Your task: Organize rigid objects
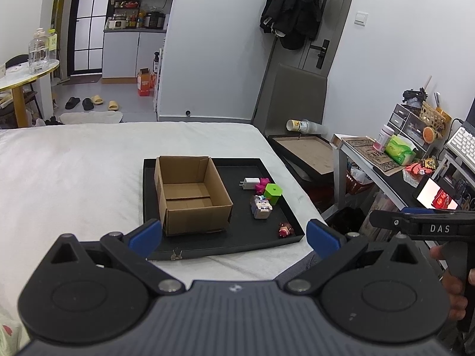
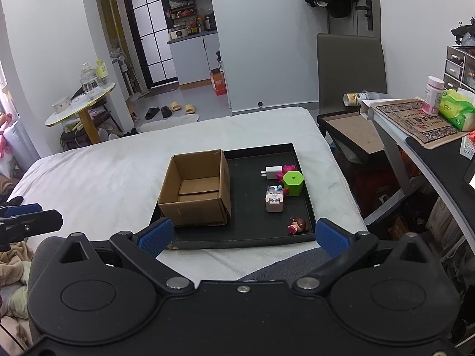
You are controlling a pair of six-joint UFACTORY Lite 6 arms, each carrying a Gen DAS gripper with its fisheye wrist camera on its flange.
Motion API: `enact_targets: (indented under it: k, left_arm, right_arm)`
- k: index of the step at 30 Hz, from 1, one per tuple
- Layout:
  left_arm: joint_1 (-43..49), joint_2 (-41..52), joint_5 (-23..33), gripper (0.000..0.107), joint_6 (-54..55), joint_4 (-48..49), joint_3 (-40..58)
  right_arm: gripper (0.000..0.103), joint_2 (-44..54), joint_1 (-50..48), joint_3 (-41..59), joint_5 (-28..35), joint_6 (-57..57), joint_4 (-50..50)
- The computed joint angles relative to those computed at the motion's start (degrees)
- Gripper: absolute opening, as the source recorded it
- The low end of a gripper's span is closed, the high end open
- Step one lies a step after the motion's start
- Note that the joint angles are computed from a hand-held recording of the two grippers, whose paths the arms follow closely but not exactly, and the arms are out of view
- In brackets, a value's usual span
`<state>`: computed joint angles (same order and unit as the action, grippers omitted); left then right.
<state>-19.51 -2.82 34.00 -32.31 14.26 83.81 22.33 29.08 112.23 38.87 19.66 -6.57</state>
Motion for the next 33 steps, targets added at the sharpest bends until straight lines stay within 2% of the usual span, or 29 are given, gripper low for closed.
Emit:
enact_targets:
  k: [8,18,26,33]
  left_arm:
    - [2.74,1.67,-1.59,0.103,4.08,-2.44,1.05]
    - [7.16,5.59,-2.7,0.103,12.66,-10.31,2.82]
    - [10.11,10.89,-1.49,0.103,16.0,-14.46,6.28]
    - [11.98,17.5,0.51,0.103,17.02,-15.88,13.45]
  right_arm:
    - [0.103,1.83,0.28,1.36,-0.96,1.71,-1.6]
    - [0.103,8.44,-1.63,8.96,0.47,2.75,-0.81]
    - [0.103,14.28,-3.09,16.13,2.35,1.38,0.85]
    - [0.103,22.29,-4.58,27.27,6.22,-0.74,2.84]
